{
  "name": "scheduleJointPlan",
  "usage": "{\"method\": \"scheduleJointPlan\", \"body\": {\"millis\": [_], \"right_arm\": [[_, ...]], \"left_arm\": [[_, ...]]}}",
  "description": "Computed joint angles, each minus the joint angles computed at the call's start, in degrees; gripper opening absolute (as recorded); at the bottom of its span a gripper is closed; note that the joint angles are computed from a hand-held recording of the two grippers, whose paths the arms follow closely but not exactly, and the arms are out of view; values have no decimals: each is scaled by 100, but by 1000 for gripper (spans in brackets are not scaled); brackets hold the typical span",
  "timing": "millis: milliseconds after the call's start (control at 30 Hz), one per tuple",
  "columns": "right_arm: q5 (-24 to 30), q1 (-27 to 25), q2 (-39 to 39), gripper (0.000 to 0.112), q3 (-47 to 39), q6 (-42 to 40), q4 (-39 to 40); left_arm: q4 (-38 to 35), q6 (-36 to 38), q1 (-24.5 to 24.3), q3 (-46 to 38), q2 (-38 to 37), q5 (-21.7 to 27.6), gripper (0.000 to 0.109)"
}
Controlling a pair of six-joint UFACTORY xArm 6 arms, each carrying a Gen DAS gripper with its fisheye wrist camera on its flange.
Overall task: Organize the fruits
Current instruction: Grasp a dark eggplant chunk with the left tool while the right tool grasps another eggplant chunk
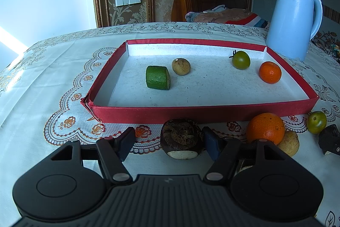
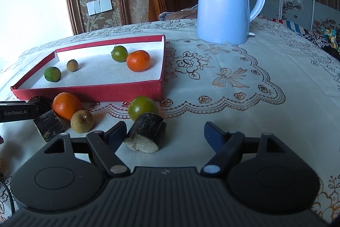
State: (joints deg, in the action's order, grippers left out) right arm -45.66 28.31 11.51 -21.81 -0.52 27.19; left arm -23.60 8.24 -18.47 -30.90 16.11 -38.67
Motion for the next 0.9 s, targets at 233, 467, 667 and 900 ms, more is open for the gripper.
{"method": "scheduleJointPlan", "body": {"millis": [233,467,667,900], "right_arm": [[-58,9,6,75,15,-6,3],[-177,93,43,67,11,-130,106],[-232,26,43,59,49,-35,-114],[11,-31,3,44,2,27,-359]], "left_arm": [[-47,15,-17,-14,8,12,70],[-48,15,-18,-14,8,12,70],[-48,15,-18,-13,6,13,70],[-54,20,-20,-14,7,13,70]]}}
